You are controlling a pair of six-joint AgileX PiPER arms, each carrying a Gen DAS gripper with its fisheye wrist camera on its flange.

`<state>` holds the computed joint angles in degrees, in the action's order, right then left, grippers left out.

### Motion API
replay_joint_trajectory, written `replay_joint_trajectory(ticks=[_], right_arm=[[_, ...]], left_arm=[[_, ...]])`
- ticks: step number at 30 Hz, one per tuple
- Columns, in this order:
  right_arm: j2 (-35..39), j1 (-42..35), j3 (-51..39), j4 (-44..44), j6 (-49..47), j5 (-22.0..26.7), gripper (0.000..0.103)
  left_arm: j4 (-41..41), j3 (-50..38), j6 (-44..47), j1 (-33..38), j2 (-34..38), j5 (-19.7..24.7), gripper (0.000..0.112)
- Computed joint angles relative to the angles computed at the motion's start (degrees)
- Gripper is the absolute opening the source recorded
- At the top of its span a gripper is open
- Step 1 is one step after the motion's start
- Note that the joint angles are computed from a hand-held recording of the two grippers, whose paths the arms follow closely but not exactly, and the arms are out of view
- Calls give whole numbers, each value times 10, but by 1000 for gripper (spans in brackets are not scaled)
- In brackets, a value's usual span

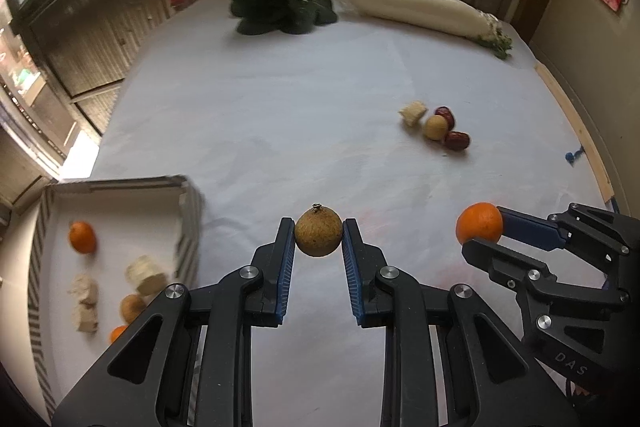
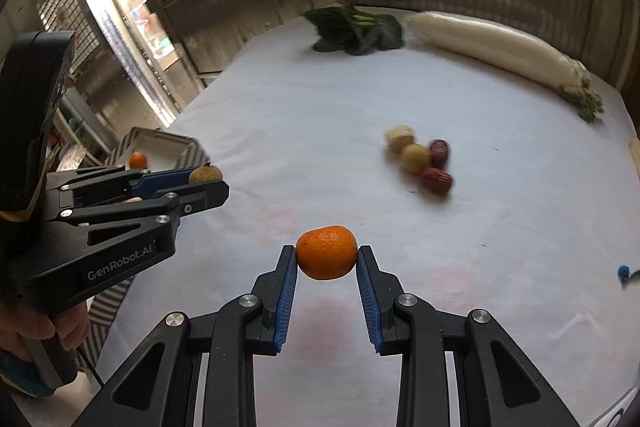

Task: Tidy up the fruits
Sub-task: 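Carry the brown fruit in the left tool to the tray while the right carries the orange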

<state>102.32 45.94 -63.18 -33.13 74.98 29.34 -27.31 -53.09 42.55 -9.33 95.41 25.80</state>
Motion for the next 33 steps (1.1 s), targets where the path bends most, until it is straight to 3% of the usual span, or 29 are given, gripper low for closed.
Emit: replay_joint_trajectory(ticks=[12,33], right_arm=[[85,34,-148,57,-107,35,29],[241,58,-417,196,-315,109,29]], left_arm=[[-43,12,79,119,-30,21,23],[-65,-25,144,286,5,56,23]])
